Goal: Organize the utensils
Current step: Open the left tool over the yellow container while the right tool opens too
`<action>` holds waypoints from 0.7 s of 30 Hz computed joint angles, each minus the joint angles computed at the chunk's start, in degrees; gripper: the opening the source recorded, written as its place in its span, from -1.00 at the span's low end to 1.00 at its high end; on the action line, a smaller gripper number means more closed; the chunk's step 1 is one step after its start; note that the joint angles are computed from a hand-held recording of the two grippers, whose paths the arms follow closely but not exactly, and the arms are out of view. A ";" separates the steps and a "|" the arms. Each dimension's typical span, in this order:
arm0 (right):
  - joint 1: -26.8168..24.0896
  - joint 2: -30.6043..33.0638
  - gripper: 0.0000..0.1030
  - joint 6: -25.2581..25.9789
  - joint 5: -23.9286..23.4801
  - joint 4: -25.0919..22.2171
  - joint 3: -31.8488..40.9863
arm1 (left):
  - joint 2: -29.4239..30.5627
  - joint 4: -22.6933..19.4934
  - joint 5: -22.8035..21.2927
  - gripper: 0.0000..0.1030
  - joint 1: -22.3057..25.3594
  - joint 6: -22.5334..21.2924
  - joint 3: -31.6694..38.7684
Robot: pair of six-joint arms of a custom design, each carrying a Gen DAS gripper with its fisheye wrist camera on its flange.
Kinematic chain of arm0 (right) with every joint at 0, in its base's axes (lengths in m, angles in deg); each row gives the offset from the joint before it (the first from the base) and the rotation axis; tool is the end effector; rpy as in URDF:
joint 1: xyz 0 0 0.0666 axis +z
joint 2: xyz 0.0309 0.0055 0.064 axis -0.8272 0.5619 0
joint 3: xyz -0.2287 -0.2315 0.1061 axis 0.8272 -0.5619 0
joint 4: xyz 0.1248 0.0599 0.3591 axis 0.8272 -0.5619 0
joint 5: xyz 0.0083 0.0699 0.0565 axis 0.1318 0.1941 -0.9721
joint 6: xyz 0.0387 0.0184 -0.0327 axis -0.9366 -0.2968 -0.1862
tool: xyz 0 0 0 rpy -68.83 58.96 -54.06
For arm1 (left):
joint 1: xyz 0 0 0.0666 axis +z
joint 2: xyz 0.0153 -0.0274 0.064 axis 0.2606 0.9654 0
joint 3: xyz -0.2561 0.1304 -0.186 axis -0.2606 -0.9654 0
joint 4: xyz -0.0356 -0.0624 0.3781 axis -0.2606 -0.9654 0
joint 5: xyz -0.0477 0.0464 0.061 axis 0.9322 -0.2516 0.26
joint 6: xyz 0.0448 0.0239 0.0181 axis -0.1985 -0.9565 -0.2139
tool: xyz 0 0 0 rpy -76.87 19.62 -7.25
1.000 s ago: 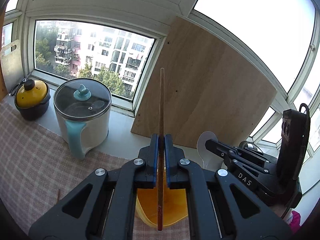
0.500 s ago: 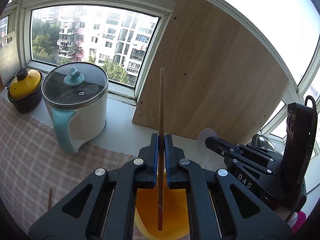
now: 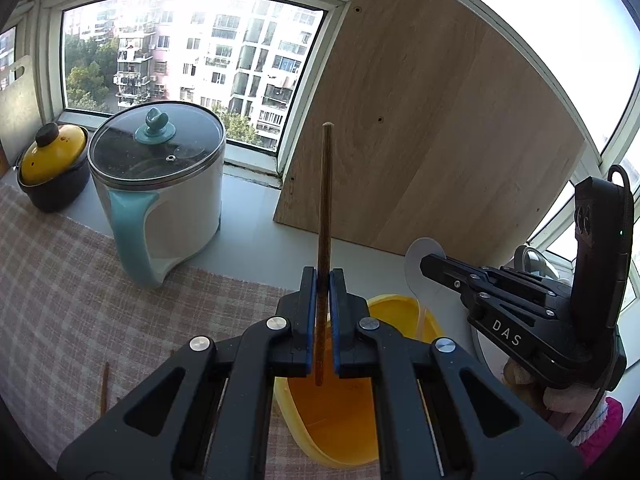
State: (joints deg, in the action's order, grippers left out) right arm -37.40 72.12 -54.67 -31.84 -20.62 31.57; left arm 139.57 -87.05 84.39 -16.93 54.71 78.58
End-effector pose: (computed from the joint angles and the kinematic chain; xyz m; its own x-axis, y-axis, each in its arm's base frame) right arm 0.4023 0.1297 0.5818 -0.7437 0.0595 -0.6658 -0.0357 0.9911 0.1284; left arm 0.4358 -0.2785 0.5791 -0.7441 0.0814 -0.6631 0.3808 0.8672 -0.3209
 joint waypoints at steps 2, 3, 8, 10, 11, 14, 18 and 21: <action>0.03 -0.08 -0.79 -0.04 0.19 -0.04 0.01 | 0.11 -0.32 0.27 -0.92 -0.09 -0.55 0.51; 0.03 -0.36 -0.68 -0.01 0.20 0.17 -0.30 | 0.18 -0.60 0.18 -0.92 -0.21 -0.86 0.81; 0.65 -1.17 -0.53 -0.43 1.24 0.05 -0.78 | -0.96 -0.27 -0.24 -0.57 -0.37 -1.63 -0.21; 0.91 -1.59 -0.47 -0.63 1.85 0.11 -0.91 | -1.80 0.10 0.10 -0.57 -0.11 -1.66 -1.18; 1.07 -1.69 -0.46 -0.75 2.19 0.03 -0.81 | -2.20 0.25 0.20 -0.57 0.01 -1.72 -1.64; 1.49 -2.28 -0.45 -1.18 2.96 -0.32 -0.68 | -3.52 0.77 0.43 -0.57 0.36 -2.03 -2.98; 2.65 -3.05 -0.33 -1.60 4.60 -0.82 -0.55 | -5.50 1.35 0.47 -0.57 0.85 -2.65 -4.99; 4.01 -3.80 -0.17 -1.76 6.16 -0.97 -0.81 | -7.33 1.75 0.88 -0.57 1.62 -2.97 -6.89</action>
State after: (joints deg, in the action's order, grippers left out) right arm -33.38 68.31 -56.44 -25.68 -21.59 30.76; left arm 132.23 -85.30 85.27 -15.30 51.74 71.69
